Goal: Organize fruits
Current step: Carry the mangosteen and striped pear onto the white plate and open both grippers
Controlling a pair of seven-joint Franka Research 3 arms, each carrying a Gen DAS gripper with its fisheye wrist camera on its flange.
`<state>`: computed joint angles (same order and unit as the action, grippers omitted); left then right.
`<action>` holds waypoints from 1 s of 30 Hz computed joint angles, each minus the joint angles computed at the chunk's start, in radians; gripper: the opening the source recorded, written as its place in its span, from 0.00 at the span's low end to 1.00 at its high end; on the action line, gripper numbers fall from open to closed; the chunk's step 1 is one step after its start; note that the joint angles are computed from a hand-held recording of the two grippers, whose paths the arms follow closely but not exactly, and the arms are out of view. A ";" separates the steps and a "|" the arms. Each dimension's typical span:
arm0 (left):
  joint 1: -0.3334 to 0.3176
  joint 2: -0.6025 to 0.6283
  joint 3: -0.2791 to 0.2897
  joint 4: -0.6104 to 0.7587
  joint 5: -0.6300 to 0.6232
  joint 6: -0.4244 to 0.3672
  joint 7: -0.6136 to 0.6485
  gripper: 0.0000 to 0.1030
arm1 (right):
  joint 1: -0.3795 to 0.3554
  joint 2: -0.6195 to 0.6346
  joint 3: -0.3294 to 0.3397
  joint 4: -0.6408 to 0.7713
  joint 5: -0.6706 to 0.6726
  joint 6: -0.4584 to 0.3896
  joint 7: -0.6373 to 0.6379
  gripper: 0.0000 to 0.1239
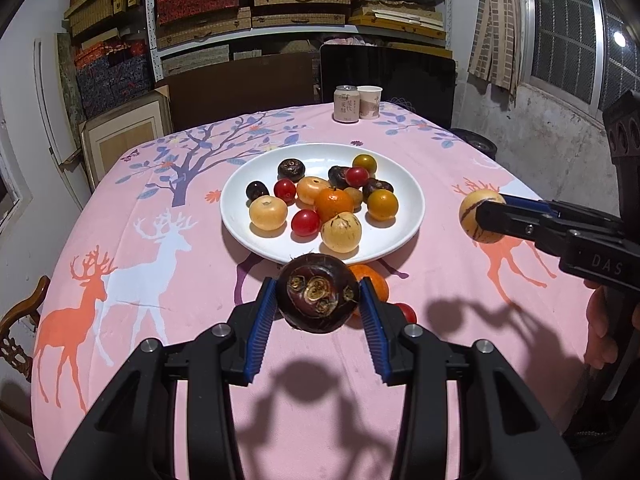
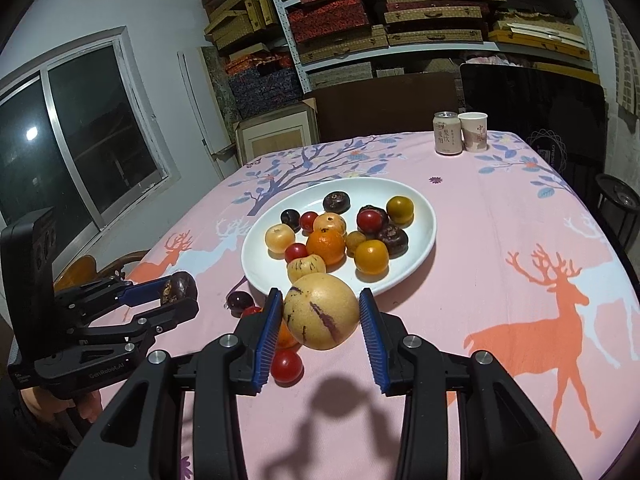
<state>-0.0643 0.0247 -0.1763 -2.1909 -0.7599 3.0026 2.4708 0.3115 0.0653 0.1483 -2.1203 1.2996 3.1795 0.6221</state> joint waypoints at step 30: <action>0.050 0.534 -0.010 0.675 0.779 -0.197 -0.682 0.40 | -0.051 0.415 -0.130 0.514 -0.975 -0.272 0.826 0.32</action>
<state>-0.0141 0.5588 -0.1867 -1.5161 0.0187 2.8053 1.7885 0.2608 0.4808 0.0188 -1.6064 0.3249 2.9077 1.4482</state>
